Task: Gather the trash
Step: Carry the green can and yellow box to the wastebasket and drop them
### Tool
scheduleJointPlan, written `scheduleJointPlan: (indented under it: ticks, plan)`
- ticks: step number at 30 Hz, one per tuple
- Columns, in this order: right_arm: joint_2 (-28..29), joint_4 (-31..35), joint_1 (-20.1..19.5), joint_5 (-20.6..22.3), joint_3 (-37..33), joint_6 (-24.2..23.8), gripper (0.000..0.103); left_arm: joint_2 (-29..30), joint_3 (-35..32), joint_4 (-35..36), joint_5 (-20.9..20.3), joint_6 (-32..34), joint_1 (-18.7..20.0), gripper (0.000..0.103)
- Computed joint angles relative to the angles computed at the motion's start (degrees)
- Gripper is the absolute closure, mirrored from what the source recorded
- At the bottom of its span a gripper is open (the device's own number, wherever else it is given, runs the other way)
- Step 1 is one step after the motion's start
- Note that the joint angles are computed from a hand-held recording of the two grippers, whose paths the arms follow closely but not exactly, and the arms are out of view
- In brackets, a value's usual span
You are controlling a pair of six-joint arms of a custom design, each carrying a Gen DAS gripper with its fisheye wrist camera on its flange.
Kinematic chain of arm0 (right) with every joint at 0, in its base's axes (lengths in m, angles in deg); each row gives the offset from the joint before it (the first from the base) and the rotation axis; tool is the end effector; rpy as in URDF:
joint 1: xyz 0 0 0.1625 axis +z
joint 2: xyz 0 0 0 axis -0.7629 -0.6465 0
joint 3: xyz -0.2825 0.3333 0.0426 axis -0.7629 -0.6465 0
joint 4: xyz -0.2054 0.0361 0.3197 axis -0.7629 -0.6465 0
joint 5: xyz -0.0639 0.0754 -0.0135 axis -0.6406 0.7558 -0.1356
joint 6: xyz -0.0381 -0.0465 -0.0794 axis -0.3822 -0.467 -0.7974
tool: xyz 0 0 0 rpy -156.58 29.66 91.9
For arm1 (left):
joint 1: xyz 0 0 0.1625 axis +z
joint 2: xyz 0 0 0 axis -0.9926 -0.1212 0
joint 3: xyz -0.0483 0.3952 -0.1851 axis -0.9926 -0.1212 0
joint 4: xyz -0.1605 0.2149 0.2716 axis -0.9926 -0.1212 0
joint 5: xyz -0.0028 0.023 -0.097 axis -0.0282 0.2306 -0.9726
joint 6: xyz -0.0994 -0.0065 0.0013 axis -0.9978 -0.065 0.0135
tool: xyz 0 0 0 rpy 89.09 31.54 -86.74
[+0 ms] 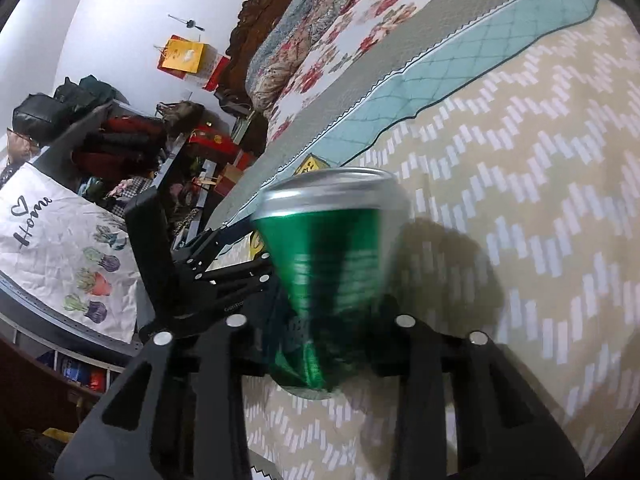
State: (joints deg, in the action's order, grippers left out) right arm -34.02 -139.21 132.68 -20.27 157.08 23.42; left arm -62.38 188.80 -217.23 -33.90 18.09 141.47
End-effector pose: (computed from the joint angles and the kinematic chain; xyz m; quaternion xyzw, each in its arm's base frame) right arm 0.0825 -0.6464 0.0534 -0.1598 0.9745 -0.1074 0.1151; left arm -0.0951 -0.5732 0.0563 0.1750 0.8461 -0.2375 0.4439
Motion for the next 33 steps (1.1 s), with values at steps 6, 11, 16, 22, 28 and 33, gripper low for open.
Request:
scheduleJointPlan:
  ticks: [6, 11, 16, 22, 28, 33]
  plan:
    - [-2.3, -3.7, -2.5, 4.0, 4.1, 2.0, 0.083, -1.3, 2.2, -2.1, -4.4, -1.0, -2.1, 0.041]
    - [-6.4, -9.3, -5.5, 5.7, 7.5, 3.5, 0.083, -1.7, -0.2, -0.8, -13.7, -2.0, -4.0, 0.042]
    - [-13.1, -14.5, -10.5, 6.7, 8.5, 4.8, 0.084, 3.9, -11.0, 5.4, -21.8, -0.7, -6.2, 0.042]
    - [-19.0, -24.9, -14.5, 0.3, 6.4, 6.5, 0.084, 16.9, -34.0, 18.6, -29.3, 1.4, -8.7, 0.073]
    - [-15.5, -26.7, -16.2, -6.1, -2.4, 8.0, 0.084, 32.4, -61.3, 34.1, -33.1, 1.5, -8.4, 0.073]
    - [-11.1, -22.6, -16.0, -10.0, -9.1, 5.1, 0.084, 34.7, -65.3, 39.2, -29.6, 0.2, -8.2, 0.05]
